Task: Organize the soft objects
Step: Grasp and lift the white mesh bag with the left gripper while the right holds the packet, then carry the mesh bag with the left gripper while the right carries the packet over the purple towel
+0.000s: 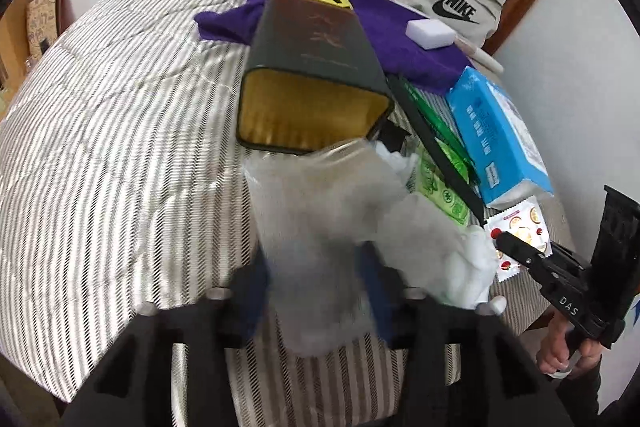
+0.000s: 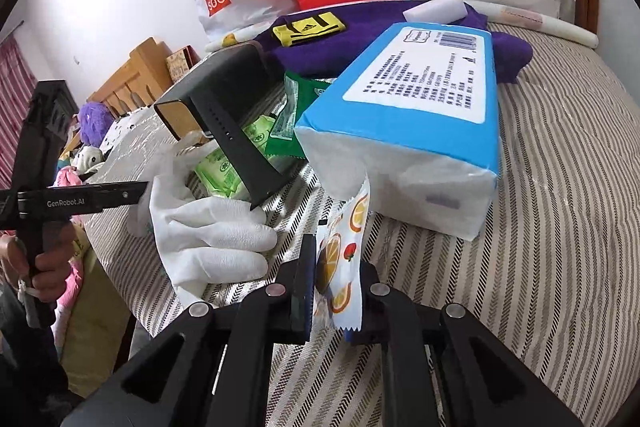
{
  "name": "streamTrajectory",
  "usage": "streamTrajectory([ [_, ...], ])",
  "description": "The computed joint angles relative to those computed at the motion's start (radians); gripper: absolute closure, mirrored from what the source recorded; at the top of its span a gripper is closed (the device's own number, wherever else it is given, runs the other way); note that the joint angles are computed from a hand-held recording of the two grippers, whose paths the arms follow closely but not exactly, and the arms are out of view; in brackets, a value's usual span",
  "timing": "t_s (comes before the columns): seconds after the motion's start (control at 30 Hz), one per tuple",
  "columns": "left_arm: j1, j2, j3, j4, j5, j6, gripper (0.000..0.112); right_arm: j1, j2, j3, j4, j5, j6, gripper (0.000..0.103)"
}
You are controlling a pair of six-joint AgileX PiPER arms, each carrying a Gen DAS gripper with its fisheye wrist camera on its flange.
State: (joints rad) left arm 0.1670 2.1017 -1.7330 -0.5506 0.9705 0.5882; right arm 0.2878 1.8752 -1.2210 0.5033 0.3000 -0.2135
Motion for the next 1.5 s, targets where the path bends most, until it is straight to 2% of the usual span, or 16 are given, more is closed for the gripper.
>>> streamTrajectory([
  [0.07,-0.01,-0.005,0.009,0.001,-0.015,-0.003,0.056,0.0,-0.004,0.005,-0.028,0.0,0.027,0.091],
  [0.17,-0.024,-0.02,0.039,0.014,-0.067,-0.007,0.058,0.001,-0.006,0.01,-0.055,-0.002,0.051,0.091],
  [0.23,-0.013,-0.024,0.051,-0.017,-0.077,0.01,0.078,0.0,-0.008,0.005,-0.069,0.007,0.066,0.092],
  [0.27,-0.001,-0.013,0.035,-0.047,-0.047,0.024,0.093,-0.001,-0.01,0.001,-0.079,0.013,0.078,0.092],
  [0.3,0.012,0.003,0.008,-0.076,-0.009,0.031,0.099,-0.002,-0.013,-0.003,-0.088,0.021,0.089,0.092],
  [0.33,0.024,0.01,-0.002,-0.102,0.018,0.039,0.099,-0.002,-0.015,-0.01,-0.094,0.035,0.093,0.094],
  [0.4,0.031,-0.014,0.02,-0.103,-0.004,0.046,0.101,0.002,-0.021,-0.027,-0.15,0.062,0.142,0.094],
  [0.5,0.044,-0.041,0.041,-0.121,-0.002,0.074,0.101,-0.008,-0.033,-0.025,-0.092,0.066,0.079,0.094],
  [0.93,0.076,-0.107,0.052,-0.127,0.008,0.064,0.103,-0.011,-0.071,-0.027,-0.144,0.111,0.142,0.098],
  [1.0,0.071,-0.113,0.054,-0.119,0.006,0.059,0.103,-0.02,-0.059,-0.031,-0.074,0.124,0.075,0.099],
  [1.2,0.07,-0.122,0.04,-0.116,0.018,0.036,0.103,-0.022,-0.077,-0.024,0.0,0.122,0.011,0.099],
  [1.3,0.068,-0.122,0.022,-0.111,0.034,0.026,0.104,-0.014,-0.087,-0.042,-0.068,0.135,0.068,0.099],
  [1.5,0.07,-0.128,-0.003,-0.116,0.052,0.012,0.104,-0.02,-0.104,-0.082,-0.1,0.164,0.086,0.099],
])
